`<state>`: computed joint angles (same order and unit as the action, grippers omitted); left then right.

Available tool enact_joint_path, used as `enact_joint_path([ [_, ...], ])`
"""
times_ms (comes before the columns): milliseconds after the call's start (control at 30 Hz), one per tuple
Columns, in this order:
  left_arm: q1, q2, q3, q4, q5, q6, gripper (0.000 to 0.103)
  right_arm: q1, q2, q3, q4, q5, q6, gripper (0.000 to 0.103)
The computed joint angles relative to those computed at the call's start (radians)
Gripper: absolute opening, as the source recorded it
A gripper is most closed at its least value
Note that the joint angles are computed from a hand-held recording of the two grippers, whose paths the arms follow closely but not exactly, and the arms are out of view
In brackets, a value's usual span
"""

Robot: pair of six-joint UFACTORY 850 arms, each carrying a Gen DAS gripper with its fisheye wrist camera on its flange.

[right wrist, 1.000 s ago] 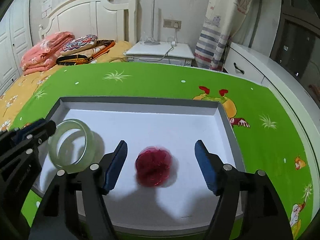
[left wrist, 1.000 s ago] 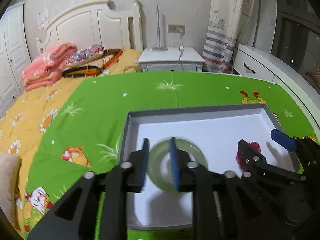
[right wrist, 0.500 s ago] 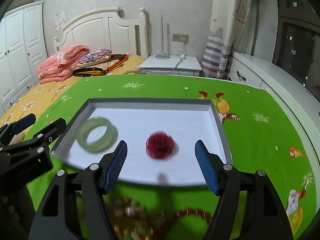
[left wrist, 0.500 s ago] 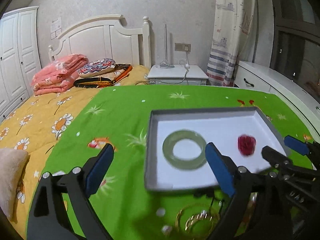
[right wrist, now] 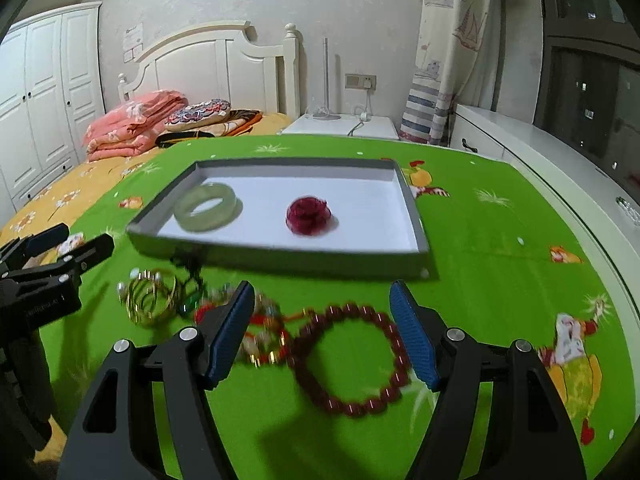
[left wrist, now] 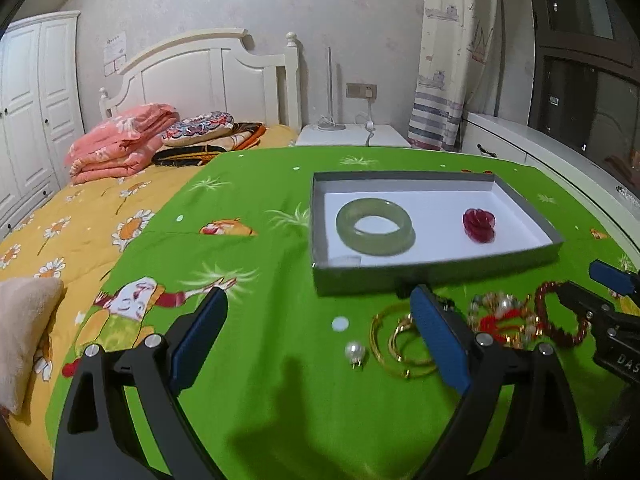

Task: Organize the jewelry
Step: 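Withdraw both tools and move the right tool to the dark red bead bracelet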

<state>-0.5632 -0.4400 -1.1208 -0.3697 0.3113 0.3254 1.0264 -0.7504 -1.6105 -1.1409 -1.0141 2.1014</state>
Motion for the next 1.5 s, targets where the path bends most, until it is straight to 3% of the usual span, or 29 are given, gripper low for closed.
enact_joint_path([
  [167,-0.01,0.025,0.066,-0.002,0.111,-0.001,0.09,0.028,0.025,0.061,0.016,-0.007,0.049,0.067],
  [233,-0.01,0.031,0.077,0.012,0.129,-0.019,0.095,0.032,0.033,0.076,0.028,-0.004,0.052,0.067],
  [467,0.012,0.017,0.05,0.141,0.064,-0.144,0.095,0.031,0.042,0.109,0.06,0.04,0.073,0.067],
  [600,0.023,0.007,0.035,0.212,0.036,-0.226,0.095,0.032,0.022,0.07,0.054,0.037,-0.002,0.066],
  [833,0.031,-0.005,0.017,0.323,-0.001,-0.321,0.095,-0.008,0.002,0.005,0.137,0.11,-0.259,0.049],
  [967,0.034,-0.012,0.005,0.387,-0.019,-0.378,0.095,-0.029,0.009,0.016,0.207,0.171,-0.384,0.047],
  [1233,0.038,-0.02,-0.007,0.425,-0.034,-0.416,0.095,-0.041,0.064,0.108,0.143,0.314,-0.324,0.031],
  [1400,0.038,-0.02,-0.006,0.421,-0.032,-0.41,0.095,-0.03,0.071,0.124,0.102,0.309,-0.247,0.03],
  [1500,0.037,-0.022,-0.006,0.407,-0.03,-0.396,0.095,-0.014,0.058,0.111,0.087,0.265,-0.214,0.02],
])
